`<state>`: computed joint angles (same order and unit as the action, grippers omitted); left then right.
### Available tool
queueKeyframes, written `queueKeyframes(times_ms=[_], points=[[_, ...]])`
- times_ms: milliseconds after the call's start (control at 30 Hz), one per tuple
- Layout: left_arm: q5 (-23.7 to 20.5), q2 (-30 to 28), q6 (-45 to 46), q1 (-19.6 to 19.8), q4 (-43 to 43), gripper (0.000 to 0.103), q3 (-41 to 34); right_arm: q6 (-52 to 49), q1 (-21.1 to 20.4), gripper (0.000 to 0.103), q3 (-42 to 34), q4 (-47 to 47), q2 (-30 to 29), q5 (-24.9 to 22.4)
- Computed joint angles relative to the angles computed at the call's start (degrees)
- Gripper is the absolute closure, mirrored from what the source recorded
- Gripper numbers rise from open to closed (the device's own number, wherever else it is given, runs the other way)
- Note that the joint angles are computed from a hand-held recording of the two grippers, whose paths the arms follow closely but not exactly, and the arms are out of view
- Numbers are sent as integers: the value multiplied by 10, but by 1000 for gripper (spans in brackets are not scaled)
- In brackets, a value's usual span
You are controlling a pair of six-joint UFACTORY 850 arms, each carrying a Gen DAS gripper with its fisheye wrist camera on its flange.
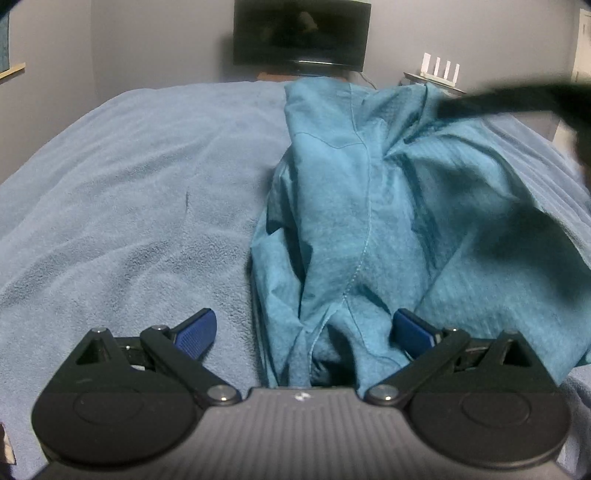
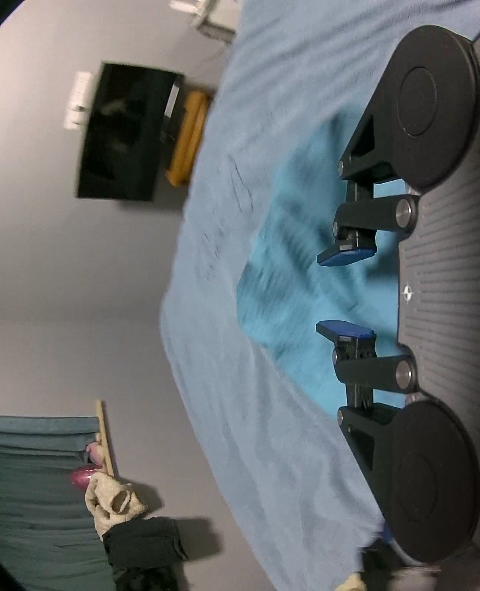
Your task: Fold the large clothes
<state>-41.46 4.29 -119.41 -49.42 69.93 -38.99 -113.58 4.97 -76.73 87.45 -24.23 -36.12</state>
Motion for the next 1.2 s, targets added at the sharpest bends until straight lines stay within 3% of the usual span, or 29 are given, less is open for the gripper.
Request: queueKeyframes(times_ms=[133,367,467,600,700,767,800,900,933,1067,1133,1200], points=[[-21,-6,3,-11,-5,0,-5,-111,-56,68,86,65,58,-37],[-58,-22,15,-25,-13,0,-18,-170,-138,68,208,39,126,-109],[-52,-23,9,-23,-7,0,-14,-221,-146,68,235,70,114,-95],[-48,-26,9,-24,1,0,-12,-197,-143,67,230,75,83,-78],[-21,-6,-23,-13,15,0,6,-202,-137,65,237,79,92,-67],[6,17,-58,-6,34,0,23,-150,-139,61,224,42,97,-72],[21,32,-74,-3,45,0,33,-116,-145,54,214,26,98,-86],[66,73,-113,9,73,0,59,-47,-174,20,167,28,72,-161],[83,83,-117,15,76,0,67,-16,-179,13,148,29,61,-173],[191,111,-165,62,103,0,99,167,-180,11,32,-60,-14,-181],[235,122,-259,83,187,0,121,260,-178,10,-31,-116,-62,-193],[251,130,-349,90,271,0,136,353,-177,8,-94,-167,-115,-231]])
